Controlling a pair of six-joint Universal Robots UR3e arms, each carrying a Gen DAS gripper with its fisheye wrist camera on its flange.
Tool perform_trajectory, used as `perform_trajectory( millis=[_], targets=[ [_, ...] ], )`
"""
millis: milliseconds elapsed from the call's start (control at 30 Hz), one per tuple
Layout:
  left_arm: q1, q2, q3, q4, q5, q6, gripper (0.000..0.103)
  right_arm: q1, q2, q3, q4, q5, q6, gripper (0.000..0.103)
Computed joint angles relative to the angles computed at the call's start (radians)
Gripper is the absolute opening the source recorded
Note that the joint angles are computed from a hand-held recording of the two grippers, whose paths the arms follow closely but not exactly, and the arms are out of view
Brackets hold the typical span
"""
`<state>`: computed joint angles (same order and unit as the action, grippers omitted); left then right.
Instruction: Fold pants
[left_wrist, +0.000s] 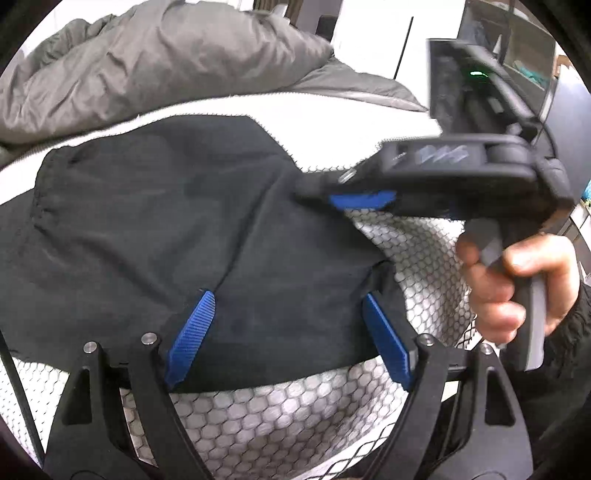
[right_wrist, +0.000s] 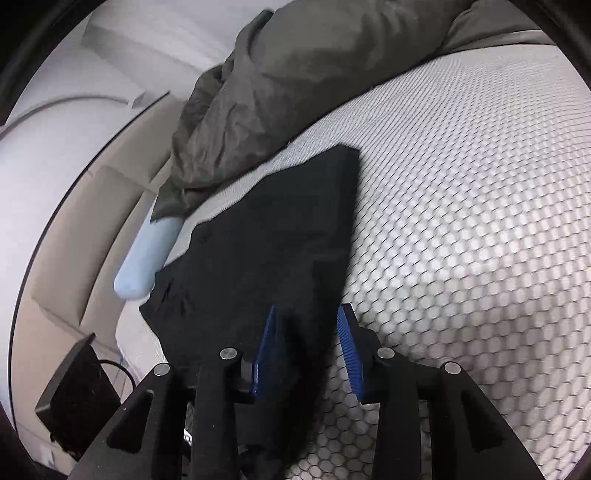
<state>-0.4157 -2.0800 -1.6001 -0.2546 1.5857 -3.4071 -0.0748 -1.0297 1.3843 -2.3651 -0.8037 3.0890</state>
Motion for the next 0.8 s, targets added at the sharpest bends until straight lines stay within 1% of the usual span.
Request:
perform_trajectory(
  millis=[67, 133, 167, 233, 267, 300, 333, 367, 433, 467, 500, 533, 600, 633, 667, 733, 800],
  targets=[
    [0.002, 0.025, -0.049, 0.064, -0.056, -0.041, 0.08, 0.036, 0.027, -0.05, 0.039, -0.059, -0.017, 0.034],
    [0.007, 0.051, -0.076, 0.086, -0.093, -0.058, 0.08, 0.067, 0.04, -0.058, 0.014, -0.112, -0.013, 0.025],
    [-0.002, 0.059, -0.075, 0.076, -0.088, -0.057, 0.08, 0.07, 0.039, -0.053, 0.004, -0.116, -0.009, 0.022],
    [-0.021, 0.081, -0.087, 0.064, -0.098, -0.04, 0.079, 0.064, 0.039, -0.047, -0.002, -0.096, -0.001, 0.021],
    [-0.041, 0.103, -0.11, 0.071, -0.099, -0.035, 0.077, 0.055, 0.041, -0.044, 0.003, -0.078, 0.002, 0.021],
    [-0.053, 0.106, -0.115, 0.076, -0.1, -0.008, 0.076, 0.038, 0.041, -0.038, 0.018, -0.049, 0.003, 0.022],
    [-0.089, 0.101, -0.113, 0.088, -0.059, 0.051, 0.071, 0.023, 0.046, -0.043, 0.05, -0.024, -0.004, 0.022],
    [-0.124, 0.077, -0.084, 0.084, 0.002, 0.1, 0.067, 0.012, 0.049, -0.049, 0.076, -0.004, -0.014, 0.022],
    [-0.204, 0.017, -0.006, 0.033, 0.136, 0.191, 0.053, -0.004, 0.039, -0.043, 0.107, 0.018, -0.033, 0.022],
    [-0.228, -0.011, 0.028, 0.009, 0.179, 0.211, 0.047, -0.007, 0.032, -0.04, 0.116, 0.018, -0.041, 0.024],
    [-0.249, -0.04, 0.063, -0.012, 0.221, 0.217, 0.045, -0.011, 0.023, -0.041, 0.142, 0.018, -0.062, 0.024],
    [-0.277, -0.084, 0.116, -0.04, 0.282, 0.22, 0.043, -0.013, 0.019, -0.045, 0.165, 0.021, -0.079, 0.025],
    [-0.304, -0.13, 0.164, -0.042, 0.336, 0.235, 0.035, -0.023, 0.008, -0.041, 0.198, 0.029, -0.114, 0.025],
    [-0.324, -0.156, 0.189, -0.026, 0.371, 0.253, 0.021, -0.028, 0.006, -0.037, 0.209, 0.033, -0.127, 0.026],
    [-0.332, -0.173, 0.207, -0.018, 0.387, 0.27, 0.008, -0.033, 0.006, -0.038, 0.222, 0.038, -0.136, 0.026],
    [-0.357, -0.206, 0.239, 0.0, 0.445, 0.287, 0.003, -0.036, 0.012, -0.042, 0.238, 0.044, -0.147, 0.026],
    [-0.367, -0.215, 0.234, 0.025, 0.458, 0.282, 0.002, -0.033, 0.016, -0.042, 0.228, 0.041, -0.146, 0.026]
  ],
)
